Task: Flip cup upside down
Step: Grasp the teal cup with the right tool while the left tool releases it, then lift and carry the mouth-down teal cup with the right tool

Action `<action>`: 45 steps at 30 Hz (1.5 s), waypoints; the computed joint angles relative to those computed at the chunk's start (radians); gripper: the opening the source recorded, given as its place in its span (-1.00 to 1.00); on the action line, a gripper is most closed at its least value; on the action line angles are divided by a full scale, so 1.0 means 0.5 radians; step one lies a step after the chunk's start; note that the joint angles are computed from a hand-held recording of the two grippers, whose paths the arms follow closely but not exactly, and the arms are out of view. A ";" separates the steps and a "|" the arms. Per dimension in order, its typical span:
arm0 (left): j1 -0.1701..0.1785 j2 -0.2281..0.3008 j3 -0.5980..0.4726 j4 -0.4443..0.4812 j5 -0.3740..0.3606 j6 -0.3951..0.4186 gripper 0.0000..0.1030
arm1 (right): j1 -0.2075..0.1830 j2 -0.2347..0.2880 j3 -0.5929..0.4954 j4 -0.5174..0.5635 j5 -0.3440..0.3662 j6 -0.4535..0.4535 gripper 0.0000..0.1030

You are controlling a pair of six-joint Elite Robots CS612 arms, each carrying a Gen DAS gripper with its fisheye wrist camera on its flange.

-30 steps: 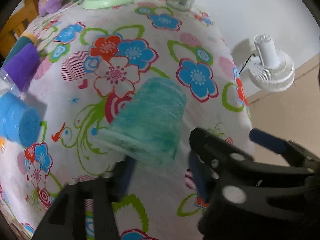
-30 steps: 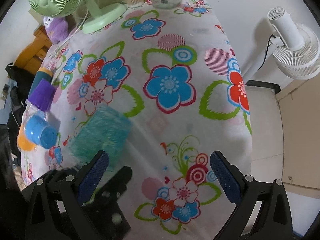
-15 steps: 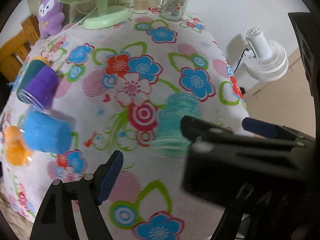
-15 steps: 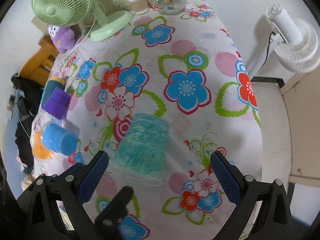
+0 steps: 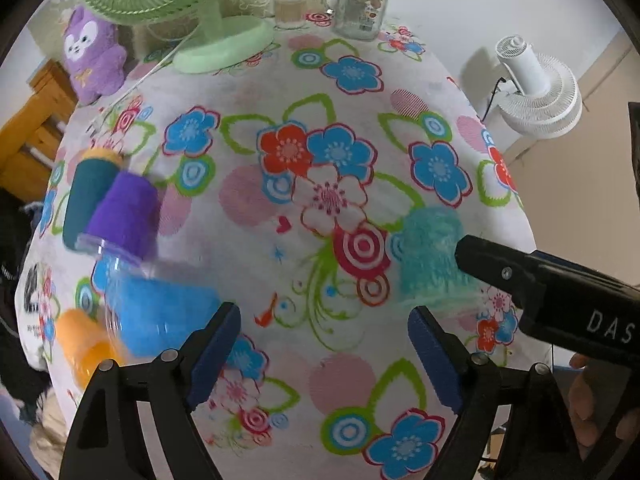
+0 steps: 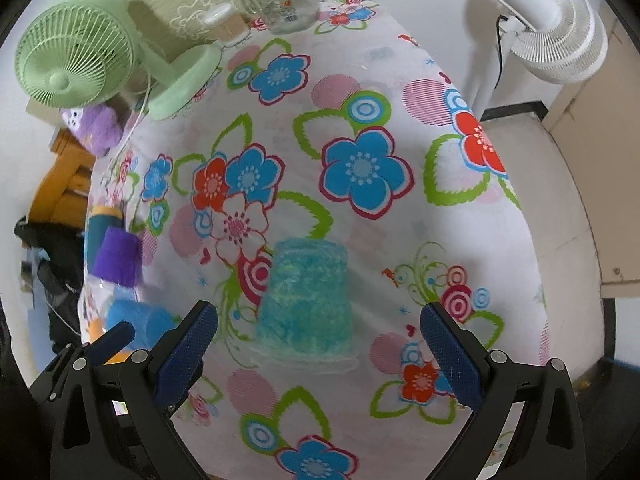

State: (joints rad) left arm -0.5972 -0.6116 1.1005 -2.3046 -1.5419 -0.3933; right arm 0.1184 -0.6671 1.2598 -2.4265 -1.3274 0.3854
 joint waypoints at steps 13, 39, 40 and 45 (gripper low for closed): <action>0.052 0.231 -0.377 0.347 0.013 0.213 0.75 | 0.047 0.229 -0.389 0.462 -0.167 -0.008 0.56; 0.042 0.152 -0.258 0.178 0.059 0.252 0.75 | 0.093 0.075 -0.180 0.141 -0.309 -0.036 0.12; 0.040 0.130 -0.227 0.140 0.066 0.257 0.75 | 0.094 0.052 -0.149 0.085 -0.324 -0.043 0.12; 0.038 0.033 -0.088 -0.040 0.111 0.304 0.75 | 0.129 -0.063 0.013 -0.163 -0.402 -0.044 0.12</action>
